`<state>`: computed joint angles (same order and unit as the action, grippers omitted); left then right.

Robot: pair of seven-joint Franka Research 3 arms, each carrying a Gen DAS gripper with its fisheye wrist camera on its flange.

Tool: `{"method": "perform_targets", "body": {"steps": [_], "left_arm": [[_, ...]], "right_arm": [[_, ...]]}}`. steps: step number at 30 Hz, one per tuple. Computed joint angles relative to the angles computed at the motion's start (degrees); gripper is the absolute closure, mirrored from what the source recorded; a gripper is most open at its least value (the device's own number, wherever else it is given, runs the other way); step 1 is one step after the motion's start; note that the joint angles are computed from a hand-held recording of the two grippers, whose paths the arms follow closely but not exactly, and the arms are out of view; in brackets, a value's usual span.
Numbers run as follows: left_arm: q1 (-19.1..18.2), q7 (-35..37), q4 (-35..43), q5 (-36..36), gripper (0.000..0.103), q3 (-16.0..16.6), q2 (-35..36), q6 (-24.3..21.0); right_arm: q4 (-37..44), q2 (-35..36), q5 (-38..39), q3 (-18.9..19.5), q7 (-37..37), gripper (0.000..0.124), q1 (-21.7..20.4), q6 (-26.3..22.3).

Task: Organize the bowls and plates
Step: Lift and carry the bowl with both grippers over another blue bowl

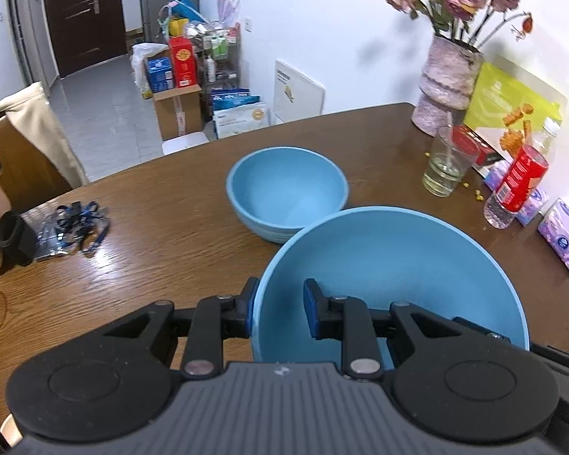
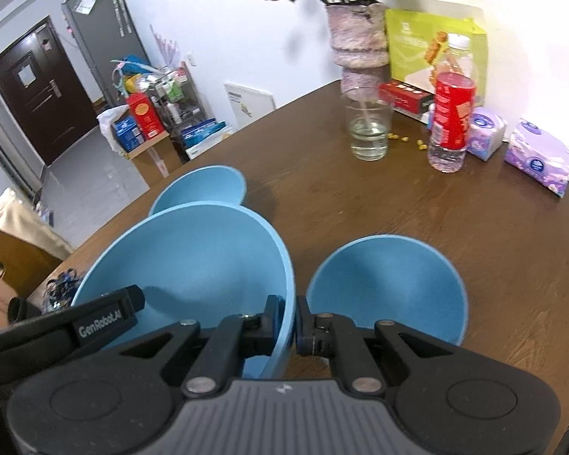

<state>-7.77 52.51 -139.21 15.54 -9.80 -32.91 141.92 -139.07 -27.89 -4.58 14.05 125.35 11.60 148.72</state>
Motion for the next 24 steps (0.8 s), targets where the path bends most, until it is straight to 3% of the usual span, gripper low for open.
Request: {"method": "perform_targets", "body": {"steps": [24], "left_arm": [[-5.0,-3.1,9.1,2.7,0.08,-4.6,15.7,3.9]], "right_arm": [[-5.3,0.0,0.0,-5.5,-6.8,0.116,-7.8,3.7]]}}
